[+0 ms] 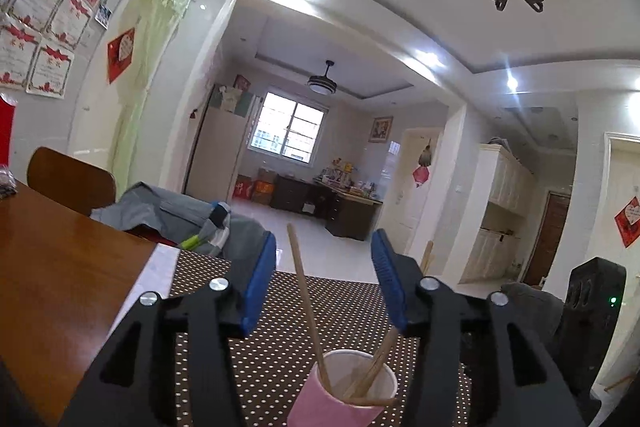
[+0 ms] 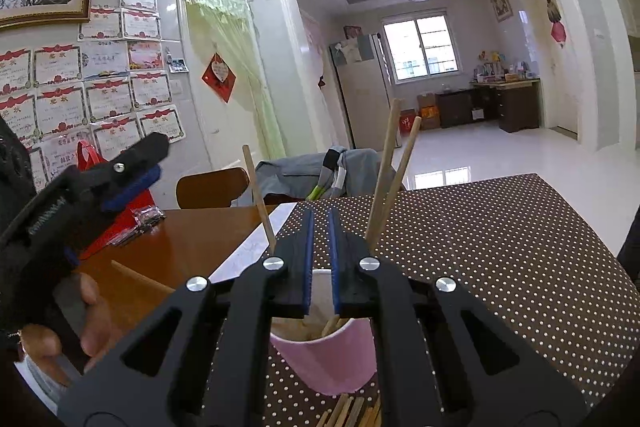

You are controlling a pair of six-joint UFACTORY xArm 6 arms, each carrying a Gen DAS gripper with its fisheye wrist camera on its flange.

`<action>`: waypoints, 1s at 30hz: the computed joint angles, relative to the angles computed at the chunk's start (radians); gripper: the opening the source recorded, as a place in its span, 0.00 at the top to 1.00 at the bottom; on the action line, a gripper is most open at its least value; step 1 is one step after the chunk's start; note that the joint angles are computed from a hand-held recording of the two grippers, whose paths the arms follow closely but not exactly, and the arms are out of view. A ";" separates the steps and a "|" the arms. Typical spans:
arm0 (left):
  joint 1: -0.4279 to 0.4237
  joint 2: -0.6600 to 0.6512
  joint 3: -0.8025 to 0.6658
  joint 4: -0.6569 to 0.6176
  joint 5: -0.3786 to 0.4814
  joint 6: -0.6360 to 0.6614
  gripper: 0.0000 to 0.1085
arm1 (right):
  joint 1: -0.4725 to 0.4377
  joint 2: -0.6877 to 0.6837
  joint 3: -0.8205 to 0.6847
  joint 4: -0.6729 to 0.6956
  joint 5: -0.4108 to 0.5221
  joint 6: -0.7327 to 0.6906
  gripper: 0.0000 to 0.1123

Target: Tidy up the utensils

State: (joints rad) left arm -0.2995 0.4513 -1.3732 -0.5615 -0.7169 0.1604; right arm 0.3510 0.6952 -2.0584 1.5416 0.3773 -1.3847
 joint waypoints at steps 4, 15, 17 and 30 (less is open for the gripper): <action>-0.030 -0.043 0.033 -0.102 -0.012 0.094 0.49 | -0.002 -0.038 0.051 0.007 -0.006 -0.008 0.93; -0.169 -0.158 0.143 -0.392 -0.097 0.402 0.45 | -0.019 -0.223 0.310 0.020 -0.016 -0.061 0.93; -0.198 -0.173 0.154 -0.445 -0.093 0.458 0.45 | -0.021 -0.258 0.365 0.009 -0.020 -0.072 0.93; -0.299 -0.168 0.080 -0.912 0.116 0.944 0.45 | -0.066 -0.364 0.587 -0.192 0.013 0.034 0.92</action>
